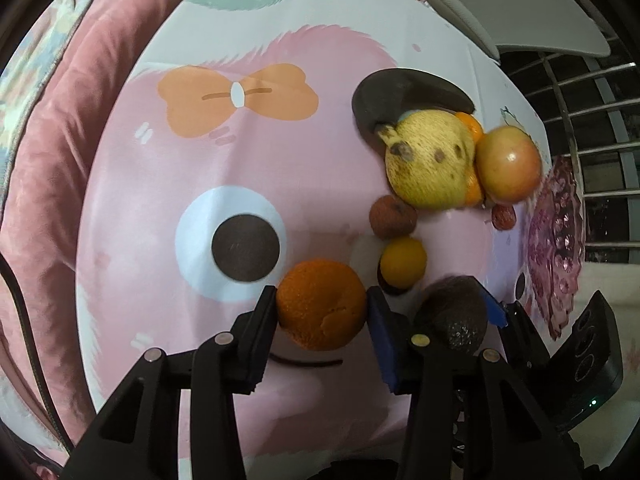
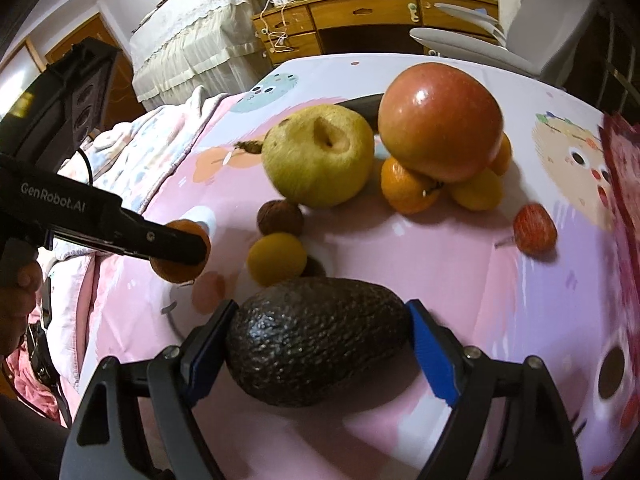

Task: Organize fruits
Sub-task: 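Close the left gripper on the orange while the right gripper closes on the avocado, then lift the orange with the left tool while the right tool carries the avocado over the pink bowl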

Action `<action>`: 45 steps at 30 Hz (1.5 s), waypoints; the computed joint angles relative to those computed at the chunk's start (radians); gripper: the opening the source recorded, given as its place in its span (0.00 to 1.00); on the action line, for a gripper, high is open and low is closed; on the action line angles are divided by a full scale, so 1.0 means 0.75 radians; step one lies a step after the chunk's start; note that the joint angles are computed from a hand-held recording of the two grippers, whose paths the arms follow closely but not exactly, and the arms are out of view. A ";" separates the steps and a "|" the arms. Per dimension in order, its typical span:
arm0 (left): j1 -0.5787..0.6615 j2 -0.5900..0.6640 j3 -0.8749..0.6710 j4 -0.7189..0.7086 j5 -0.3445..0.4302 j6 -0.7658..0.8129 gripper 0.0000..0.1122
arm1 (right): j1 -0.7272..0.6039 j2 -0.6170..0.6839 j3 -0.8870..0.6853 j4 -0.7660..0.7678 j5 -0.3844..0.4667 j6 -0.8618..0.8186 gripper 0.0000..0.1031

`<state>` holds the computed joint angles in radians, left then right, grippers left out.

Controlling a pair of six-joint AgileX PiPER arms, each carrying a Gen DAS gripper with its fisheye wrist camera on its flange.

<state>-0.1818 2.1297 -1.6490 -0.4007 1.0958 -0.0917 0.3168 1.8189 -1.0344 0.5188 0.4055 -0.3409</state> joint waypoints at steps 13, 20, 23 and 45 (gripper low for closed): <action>-0.010 -0.397 0.309 0.017 -0.028 0.102 0.38 | 0.130 -0.544 0.366 -0.582 0.040 0.812 0.81; -0.125 -0.496 0.295 -0.009 0.017 0.084 0.38 | 0.043 -0.806 0.419 -0.727 0.243 0.964 0.81; -0.194 -0.508 0.256 -0.009 0.033 0.069 0.38 | -0.030 -0.911 0.421 -0.752 0.340 0.966 0.81; -0.748 -0.073 -0.628 0.318 0.144 -0.617 0.38 | -1.169 -0.667 0.029 0.044 0.781 -0.586 0.81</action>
